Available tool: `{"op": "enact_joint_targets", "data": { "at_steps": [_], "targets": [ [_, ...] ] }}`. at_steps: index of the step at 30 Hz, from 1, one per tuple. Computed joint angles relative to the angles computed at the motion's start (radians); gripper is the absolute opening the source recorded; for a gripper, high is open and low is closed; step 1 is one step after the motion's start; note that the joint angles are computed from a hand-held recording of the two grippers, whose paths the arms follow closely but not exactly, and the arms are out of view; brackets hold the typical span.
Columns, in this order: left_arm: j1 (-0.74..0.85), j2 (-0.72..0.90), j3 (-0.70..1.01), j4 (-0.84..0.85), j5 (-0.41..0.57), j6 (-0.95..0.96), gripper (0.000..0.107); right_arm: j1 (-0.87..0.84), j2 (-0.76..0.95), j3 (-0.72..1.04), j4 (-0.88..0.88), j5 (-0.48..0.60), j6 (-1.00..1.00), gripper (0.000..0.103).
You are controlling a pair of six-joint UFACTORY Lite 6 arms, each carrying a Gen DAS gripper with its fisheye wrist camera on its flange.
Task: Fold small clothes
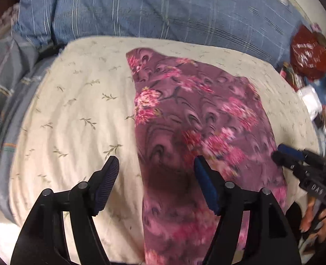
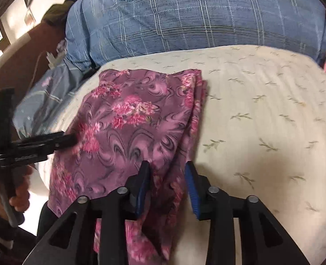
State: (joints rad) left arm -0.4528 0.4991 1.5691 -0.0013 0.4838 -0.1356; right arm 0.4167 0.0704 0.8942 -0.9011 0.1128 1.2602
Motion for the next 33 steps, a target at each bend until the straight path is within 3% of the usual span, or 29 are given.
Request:
{"op": "enact_joint_targets", "data": {
  "at_steps": [4, 8, 12, 16, 22, 33],
  "targets": [
    [-0.038, -0.15, -0.189, 0.156, -0.068, -0.162, 0.07, 0.105, -0.09, -0.041, 0.022, 0.217, 0.02, 0.072],
    [-0.085, -0.238, -0.3, 0.336, -0.071, -0.378, 0.071, 0.18, -0.174, -0.106, 0.113, 0.318, -0.002, 0.083],
    [-0.163, -0.32, -0.416, 0.676, -0.047, -0.732, 0.078, 0.305, -0.254, -0.166, 0.014, 0.45, 0.159, 0.093],
    [-0.213, -0.396, -0.506, 0.844, -0.012, -0.906, 0.08, 0.391, -0.37, -0.242, -0.077, 0.494, 0.306, 0.094],
    [-0.248, -0.453, -0.569, 0.905, 0.038, -0.969, 0.081, 0.511, -0.308, -0.21, -0.125, 0.727, 0.371, 0.097],
    [-0.297, -0.498, -0.633, 0.941, 0.071, -1.025, 0.082, 0.547, -0.348, -0.252, -0.125, 0.748, 0.403, 0.098]
  ]
}}
